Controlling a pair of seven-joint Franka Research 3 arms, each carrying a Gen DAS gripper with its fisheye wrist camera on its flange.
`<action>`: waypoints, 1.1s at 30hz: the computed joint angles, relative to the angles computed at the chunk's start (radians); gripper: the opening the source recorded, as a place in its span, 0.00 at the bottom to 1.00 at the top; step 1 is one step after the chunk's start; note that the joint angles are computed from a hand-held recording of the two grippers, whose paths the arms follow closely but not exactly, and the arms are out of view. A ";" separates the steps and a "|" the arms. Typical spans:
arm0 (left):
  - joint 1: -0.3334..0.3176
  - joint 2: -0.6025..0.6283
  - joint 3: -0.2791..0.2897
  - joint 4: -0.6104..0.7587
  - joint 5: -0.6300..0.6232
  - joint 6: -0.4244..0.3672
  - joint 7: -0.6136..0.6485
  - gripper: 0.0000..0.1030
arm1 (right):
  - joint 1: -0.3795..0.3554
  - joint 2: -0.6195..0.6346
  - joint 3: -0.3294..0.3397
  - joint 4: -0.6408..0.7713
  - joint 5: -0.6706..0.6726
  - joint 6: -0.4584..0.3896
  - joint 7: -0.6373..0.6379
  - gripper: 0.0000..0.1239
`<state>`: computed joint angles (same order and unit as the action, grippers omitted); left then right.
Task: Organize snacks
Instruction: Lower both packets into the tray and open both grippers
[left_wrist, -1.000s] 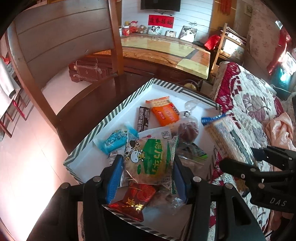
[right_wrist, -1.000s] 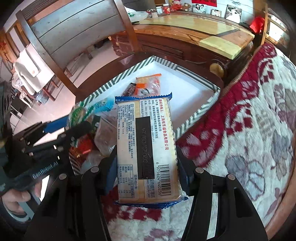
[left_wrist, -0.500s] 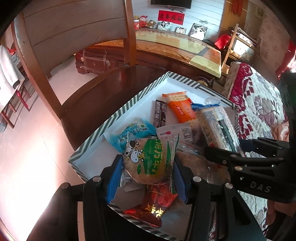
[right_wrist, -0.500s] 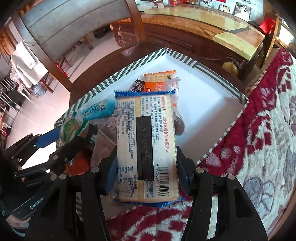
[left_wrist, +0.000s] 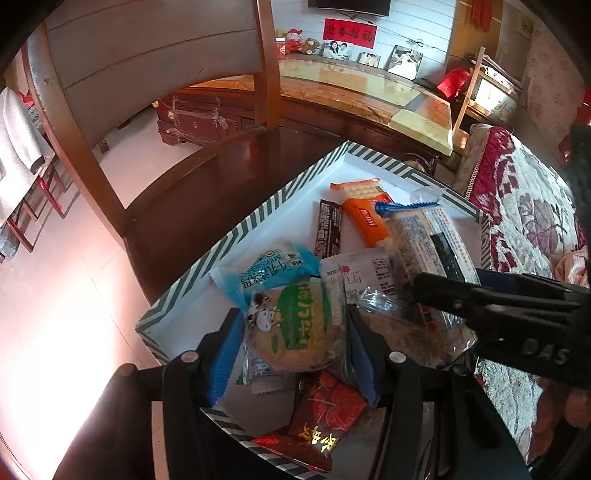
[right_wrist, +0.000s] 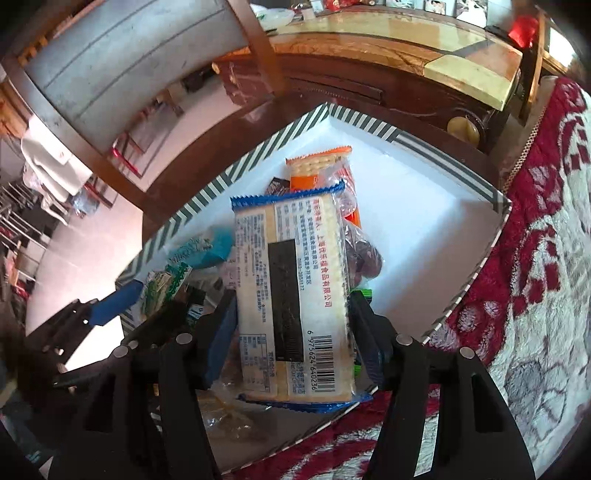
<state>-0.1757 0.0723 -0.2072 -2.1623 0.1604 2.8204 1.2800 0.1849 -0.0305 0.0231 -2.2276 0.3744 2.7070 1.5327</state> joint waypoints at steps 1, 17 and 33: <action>-0.002 -0.003 0.003 -0.001 0.013 -0.002 -0.014 0.58 | 0.000 -0.006 0.000 -0.005 -0.002 0.006 0.002 0.49; -0.014 -0.085 0.005 -0.080 0.145 0.067 -0.142 0.84 | -0.002 -0.204 0.017 -0.227 -0.016 0.152 0.061 0.49; 0.014 -0.215 -0.029 -0.200 0.383 0.207 -0.323 1.00 | -0.114 -0.461 0.122 -0.463 -0.245 0.198 0.297 0.50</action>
<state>-0.1613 -0.1430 -0.2367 -2.3624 0.5429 3.0275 0.9573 0.0708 -0.4914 0.1454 -2.6907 0.1294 2.9054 1.8301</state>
